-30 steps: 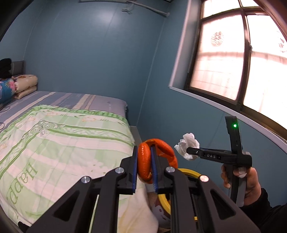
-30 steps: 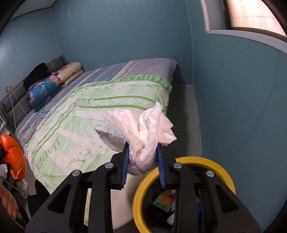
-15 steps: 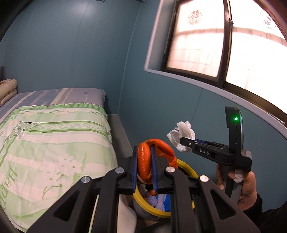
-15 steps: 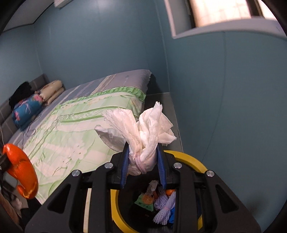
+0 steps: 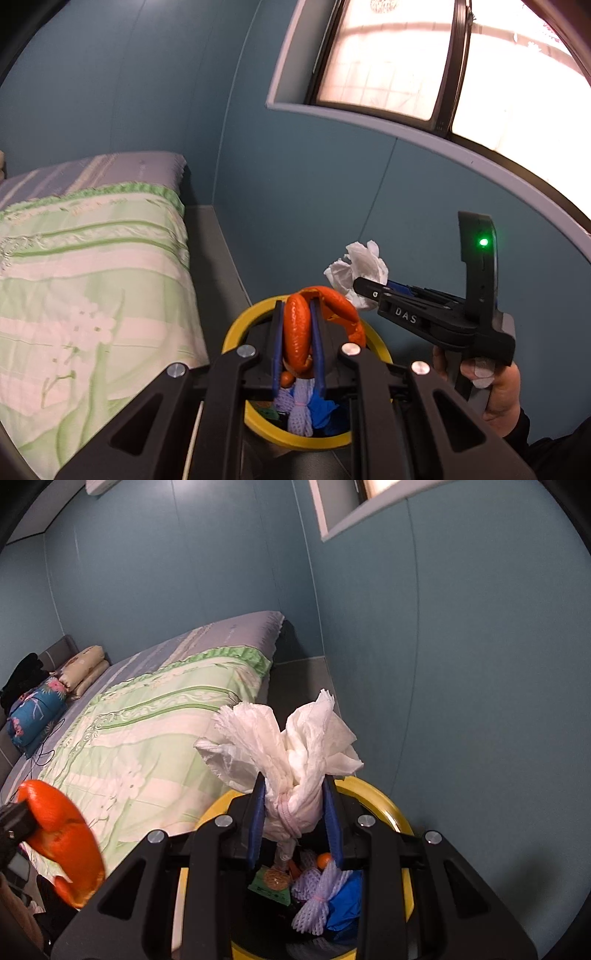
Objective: Collect trash
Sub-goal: 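Carry the orange peel and white tissue over the bin with both tools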
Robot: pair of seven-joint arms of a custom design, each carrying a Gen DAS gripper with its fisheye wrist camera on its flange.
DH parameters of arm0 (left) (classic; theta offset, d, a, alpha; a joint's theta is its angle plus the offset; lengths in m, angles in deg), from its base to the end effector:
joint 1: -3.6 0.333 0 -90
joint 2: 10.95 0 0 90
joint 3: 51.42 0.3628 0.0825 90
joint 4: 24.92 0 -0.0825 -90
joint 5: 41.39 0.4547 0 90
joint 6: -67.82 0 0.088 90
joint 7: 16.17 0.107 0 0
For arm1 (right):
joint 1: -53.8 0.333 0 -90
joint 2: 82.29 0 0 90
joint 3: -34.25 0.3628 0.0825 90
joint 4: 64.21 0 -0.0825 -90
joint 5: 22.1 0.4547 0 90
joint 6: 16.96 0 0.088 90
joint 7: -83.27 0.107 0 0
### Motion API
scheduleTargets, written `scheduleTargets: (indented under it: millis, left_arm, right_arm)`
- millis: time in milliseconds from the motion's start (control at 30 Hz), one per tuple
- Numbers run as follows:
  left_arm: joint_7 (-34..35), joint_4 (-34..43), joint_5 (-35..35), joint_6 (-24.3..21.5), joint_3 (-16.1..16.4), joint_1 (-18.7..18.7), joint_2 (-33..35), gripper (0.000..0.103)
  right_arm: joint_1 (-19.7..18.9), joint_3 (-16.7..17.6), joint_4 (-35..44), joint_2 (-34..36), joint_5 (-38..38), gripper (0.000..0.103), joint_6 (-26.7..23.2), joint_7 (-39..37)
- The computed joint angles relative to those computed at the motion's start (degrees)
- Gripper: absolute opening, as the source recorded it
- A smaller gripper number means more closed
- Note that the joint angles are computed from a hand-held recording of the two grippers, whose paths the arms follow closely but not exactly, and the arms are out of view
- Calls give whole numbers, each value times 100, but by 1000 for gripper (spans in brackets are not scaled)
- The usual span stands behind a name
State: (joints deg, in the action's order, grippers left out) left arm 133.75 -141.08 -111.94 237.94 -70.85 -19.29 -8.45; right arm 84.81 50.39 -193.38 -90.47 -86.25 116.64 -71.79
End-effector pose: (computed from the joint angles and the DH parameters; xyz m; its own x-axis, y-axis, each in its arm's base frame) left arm 0.5281 -0.3900 0.5090 -0.6808 -0.6882 0.2508 -0.5295 0.2258 -0.8177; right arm 0.4010 0.4152 0.4607 -0.3307 -0.9221 -0.2008 -0.5248 0.3565 -0.7729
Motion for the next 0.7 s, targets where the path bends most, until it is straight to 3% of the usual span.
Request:
scheduleTargets:
  millis: [333, 700]
  left_arm:
    - [-1541, 432, 1660, -400, -78, 88, 879, 12]
    - [-2374, 657, 2659, -721, -295, 319, 1344, 12]
  right_arm:
    - [-123, -121, -226, 34, 204, 28, 401, 34]
    - [-255, -252, -275, 222, 294, 28, 1002, 137]
